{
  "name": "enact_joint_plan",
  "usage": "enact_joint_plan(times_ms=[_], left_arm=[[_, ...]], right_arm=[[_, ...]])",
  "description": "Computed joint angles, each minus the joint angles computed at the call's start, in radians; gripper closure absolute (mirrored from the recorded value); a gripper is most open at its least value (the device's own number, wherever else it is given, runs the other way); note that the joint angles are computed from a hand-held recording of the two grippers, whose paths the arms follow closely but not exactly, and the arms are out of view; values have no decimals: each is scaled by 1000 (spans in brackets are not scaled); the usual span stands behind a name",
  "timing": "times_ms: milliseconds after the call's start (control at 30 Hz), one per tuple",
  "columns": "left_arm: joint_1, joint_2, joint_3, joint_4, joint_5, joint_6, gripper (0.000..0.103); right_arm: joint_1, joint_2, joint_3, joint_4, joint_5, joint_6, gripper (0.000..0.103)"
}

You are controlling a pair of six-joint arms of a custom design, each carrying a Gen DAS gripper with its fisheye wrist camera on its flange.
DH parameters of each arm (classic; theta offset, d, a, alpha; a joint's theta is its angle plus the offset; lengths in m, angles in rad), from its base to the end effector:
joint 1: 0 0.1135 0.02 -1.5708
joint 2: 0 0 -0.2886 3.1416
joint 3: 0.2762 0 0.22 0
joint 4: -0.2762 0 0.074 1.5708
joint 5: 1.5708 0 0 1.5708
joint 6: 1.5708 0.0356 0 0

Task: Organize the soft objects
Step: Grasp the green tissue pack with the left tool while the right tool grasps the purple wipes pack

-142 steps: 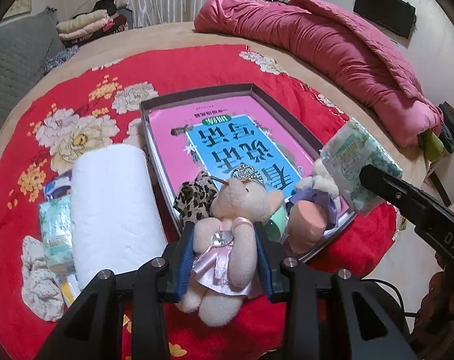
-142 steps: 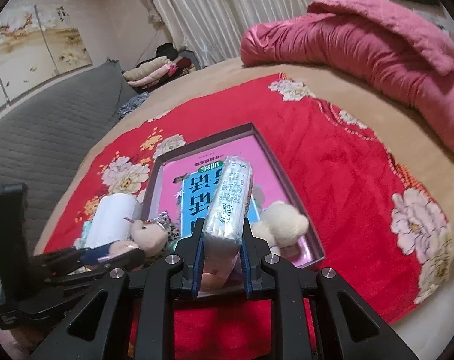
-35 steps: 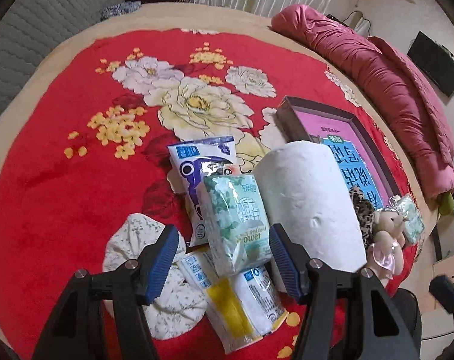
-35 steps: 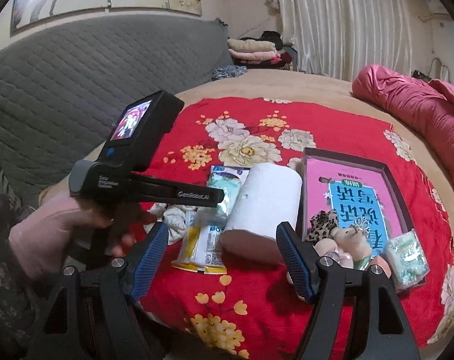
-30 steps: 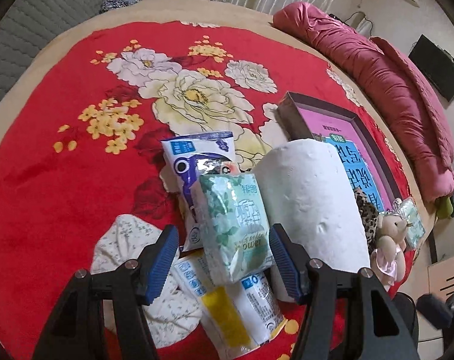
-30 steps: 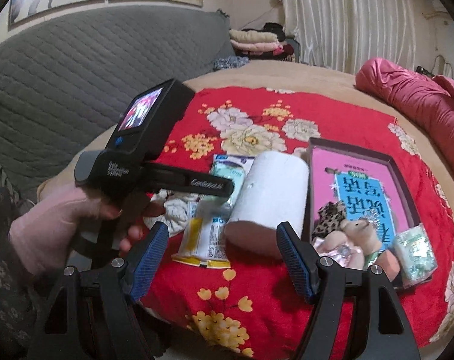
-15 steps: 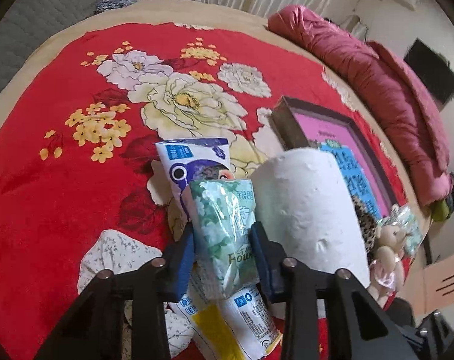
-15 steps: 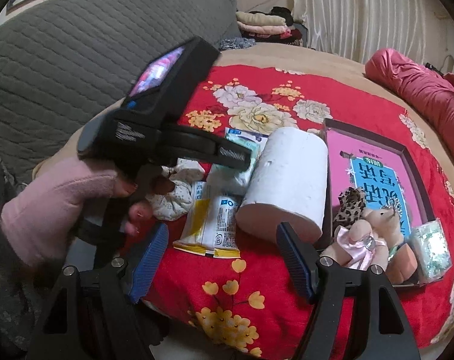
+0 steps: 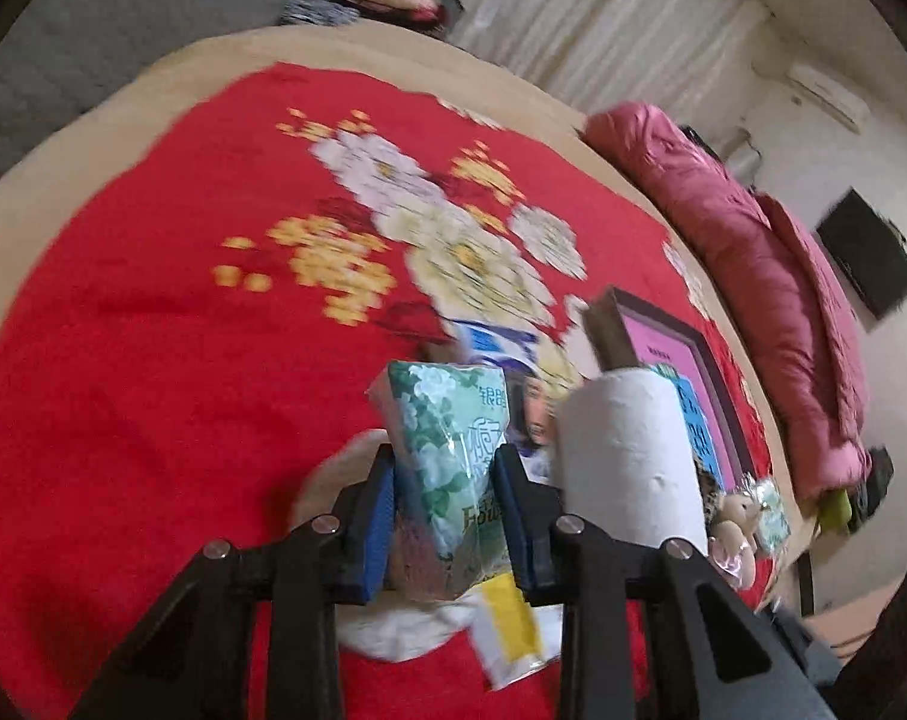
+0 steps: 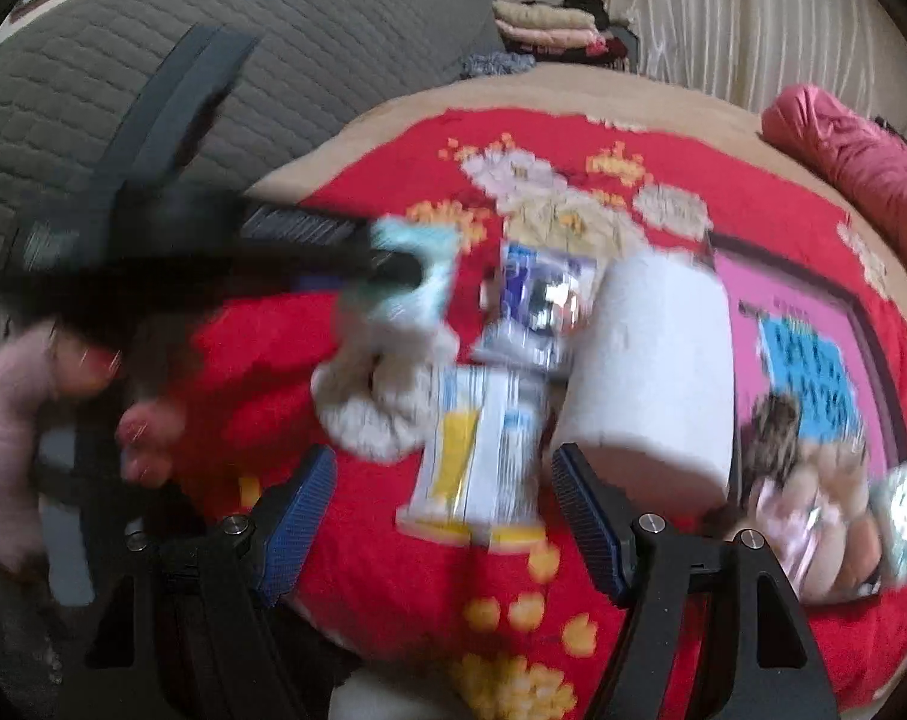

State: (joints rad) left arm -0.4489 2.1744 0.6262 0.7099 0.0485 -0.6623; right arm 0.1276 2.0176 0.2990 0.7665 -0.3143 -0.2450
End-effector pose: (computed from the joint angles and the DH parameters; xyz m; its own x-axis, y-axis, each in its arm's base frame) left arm 0.2892 -0.1412 0.0594 -0.8127 -0.2903 -0.5052 -0.0470 0.8969 -0.4397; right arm 0.2321 0.0409 0.0677 -0.7114 -0.3238 -0.6237 -0.4859 0.8678 0.1036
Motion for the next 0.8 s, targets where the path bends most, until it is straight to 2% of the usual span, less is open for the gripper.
enact_joint_plan(times_ms=[167,333,467,533,567,700,800], left_arm=[[39,-48,-58,-7,-57,34,71],[62,-42,-98,61,-25,39,71],[63,-41,-116,101,-4,38,71],[65,-42,-120,112,7,38,71],[67,-43,-126,122,10,39,71],[69,-39,-130,139,24,37,71],[61,-35,-128,146,30,39,71]], right_arm=[[62,0,218,-212,49,79,27],[131,131,517,-442,151,133,27],[151,272,841,-766,254,115,27],[152,368,1051,-988,309,98,27],[150,395,1107,-1043,320,88,27],[152,577,1472,-1391,340,5,27],[157,720,1731,-1624,395,-31,27]])
